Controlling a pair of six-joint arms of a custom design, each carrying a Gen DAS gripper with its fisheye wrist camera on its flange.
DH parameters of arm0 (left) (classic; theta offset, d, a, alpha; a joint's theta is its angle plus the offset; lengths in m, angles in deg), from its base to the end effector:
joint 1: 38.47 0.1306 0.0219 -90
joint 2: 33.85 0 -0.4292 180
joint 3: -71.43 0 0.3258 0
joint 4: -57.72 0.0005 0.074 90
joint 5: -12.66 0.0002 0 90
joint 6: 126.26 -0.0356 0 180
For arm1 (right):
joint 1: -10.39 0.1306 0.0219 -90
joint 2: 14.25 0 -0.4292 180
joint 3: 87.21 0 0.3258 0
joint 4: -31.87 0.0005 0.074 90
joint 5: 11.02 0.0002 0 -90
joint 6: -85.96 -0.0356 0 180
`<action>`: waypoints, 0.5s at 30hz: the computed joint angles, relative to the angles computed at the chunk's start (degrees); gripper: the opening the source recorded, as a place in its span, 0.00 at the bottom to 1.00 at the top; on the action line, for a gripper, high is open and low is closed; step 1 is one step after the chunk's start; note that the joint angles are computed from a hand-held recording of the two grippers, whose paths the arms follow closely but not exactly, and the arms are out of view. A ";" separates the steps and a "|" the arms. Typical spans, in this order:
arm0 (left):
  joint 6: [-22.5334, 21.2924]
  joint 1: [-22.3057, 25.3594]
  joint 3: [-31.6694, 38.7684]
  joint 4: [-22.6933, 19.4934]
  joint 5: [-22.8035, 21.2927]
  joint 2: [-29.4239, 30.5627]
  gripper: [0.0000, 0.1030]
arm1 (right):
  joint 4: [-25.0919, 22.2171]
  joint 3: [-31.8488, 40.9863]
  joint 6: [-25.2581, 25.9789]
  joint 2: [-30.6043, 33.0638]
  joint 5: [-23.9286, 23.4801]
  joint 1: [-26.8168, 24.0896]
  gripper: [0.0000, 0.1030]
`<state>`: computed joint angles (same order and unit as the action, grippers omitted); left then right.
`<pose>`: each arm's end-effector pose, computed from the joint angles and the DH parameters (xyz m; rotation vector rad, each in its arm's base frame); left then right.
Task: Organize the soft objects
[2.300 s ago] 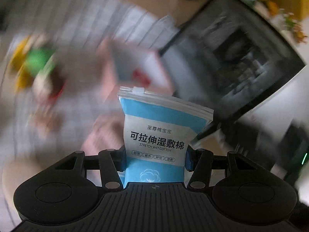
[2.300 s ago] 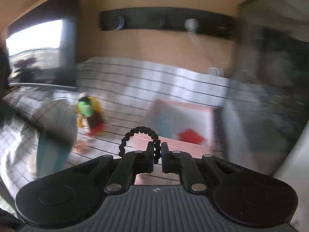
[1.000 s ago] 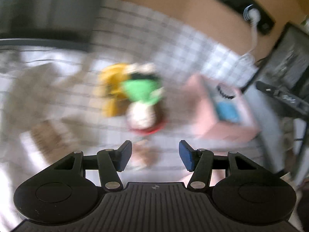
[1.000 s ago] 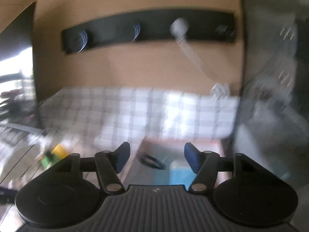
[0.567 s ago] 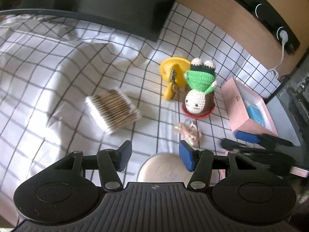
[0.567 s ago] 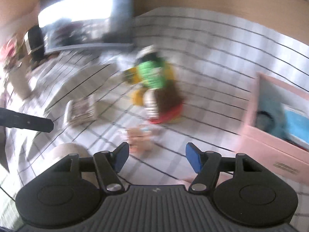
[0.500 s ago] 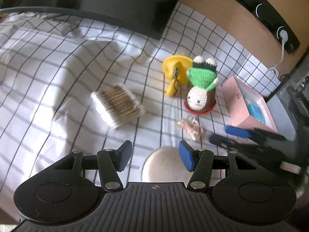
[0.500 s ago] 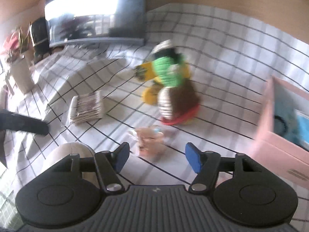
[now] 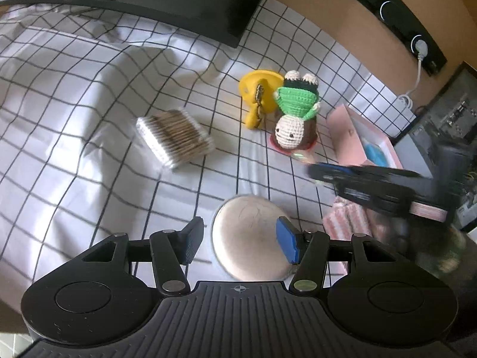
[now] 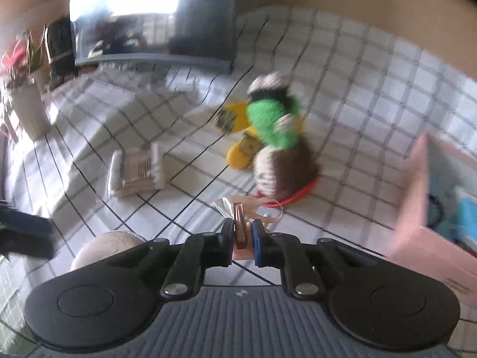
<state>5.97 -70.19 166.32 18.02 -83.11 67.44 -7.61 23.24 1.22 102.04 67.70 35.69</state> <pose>0.4315 -0.2631 0.4362 -0.2714 2.4125 -0.4906 0.5510 0.2676 0.4047 -0.7194 2.2672 0.4011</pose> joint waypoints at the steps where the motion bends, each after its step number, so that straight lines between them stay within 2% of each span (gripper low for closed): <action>1: -0.24 0.22 0.81 -0.09 0.23 0.60 0.57 | 0.71 -1.42 -0.33 -1.59 0.32 -0.66 0.12; 5: -3.31 0.64 5.88 -2.53 1.10 3.77 0.57 | 4.60 -7.90 0.09 -7.85 3.50 -3.44 0.12; 8: -6.55 0.67 10.04 -4.13 1.29 6.53 0.57 | 9.28 -14.31 2.67 -12.40 9.26 -5.26 0.12; 10: -6.25 0.35 12.64 -6.08 1.62 8.06 0.57 | 8.61 -16.53 1.52 -14.03 12.29 -6.66 0.12; 12: -7.18 -0.14 13.67 -5.29 5.31 9.02 0.57 | 7.60 -18.61 0.00 -15.24 12.57 -8.43 0.12; 15: -9.50 -2.00 19.36 -8.63 11.66 13.13 0.57 | 6.93 -21.78 -2.43 -16.41 15.81 -10.11 0.12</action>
